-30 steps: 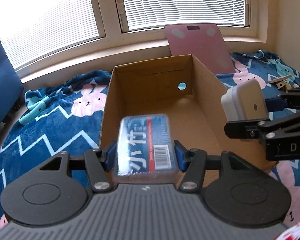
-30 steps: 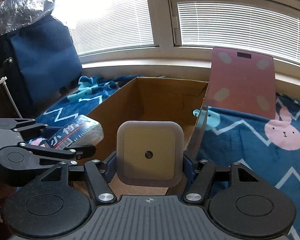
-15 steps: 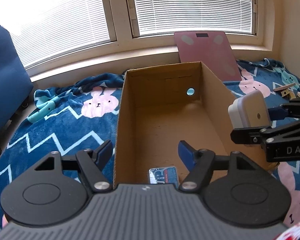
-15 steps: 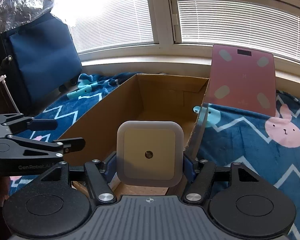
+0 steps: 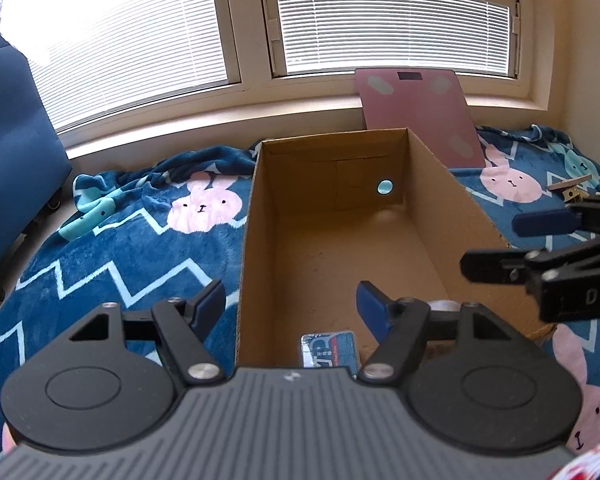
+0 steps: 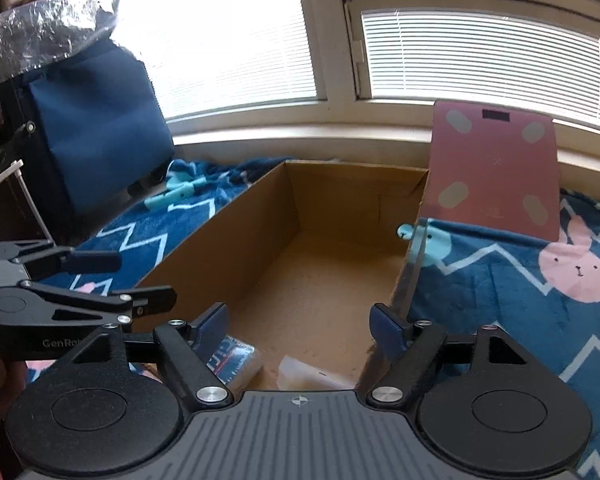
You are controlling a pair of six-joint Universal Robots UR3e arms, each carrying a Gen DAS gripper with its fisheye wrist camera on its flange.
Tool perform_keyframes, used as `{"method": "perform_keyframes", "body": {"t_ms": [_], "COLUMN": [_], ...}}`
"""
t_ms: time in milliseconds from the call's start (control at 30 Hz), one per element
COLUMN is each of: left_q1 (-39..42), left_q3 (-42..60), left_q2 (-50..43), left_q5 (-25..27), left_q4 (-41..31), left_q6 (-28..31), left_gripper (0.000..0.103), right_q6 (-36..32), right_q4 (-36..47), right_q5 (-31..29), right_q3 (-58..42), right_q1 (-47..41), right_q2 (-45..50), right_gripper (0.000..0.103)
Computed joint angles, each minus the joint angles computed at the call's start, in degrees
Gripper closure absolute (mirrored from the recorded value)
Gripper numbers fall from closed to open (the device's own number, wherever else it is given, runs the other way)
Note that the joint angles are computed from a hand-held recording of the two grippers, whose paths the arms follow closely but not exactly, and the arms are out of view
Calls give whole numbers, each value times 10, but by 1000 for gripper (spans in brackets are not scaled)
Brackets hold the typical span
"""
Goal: Organize rigid objects
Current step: 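Withdraw both tools from the box back toward the remaining items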
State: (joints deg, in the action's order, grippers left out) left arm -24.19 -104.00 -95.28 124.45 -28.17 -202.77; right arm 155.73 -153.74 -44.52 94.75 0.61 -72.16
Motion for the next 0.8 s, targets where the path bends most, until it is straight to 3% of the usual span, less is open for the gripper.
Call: {"method": "perform_keyframes", "body": {"t_ms": [367,800], "left_q1": [-53,-148], "left_q3": [64,281], "left_q2": [-26,-174], "left_q5": [22,24], "left_q4": [-15,-43], "left_q6": [-33,-46], "left_gripper": [35,35], "right_q6": [-9,-87], "right_q4": [7,105], "right_q5": [23,45], "right_q3": [89,187], "right_q1": [-85,-287], "right_q2": [-104,-224], "right_gripper": [28,28]}}
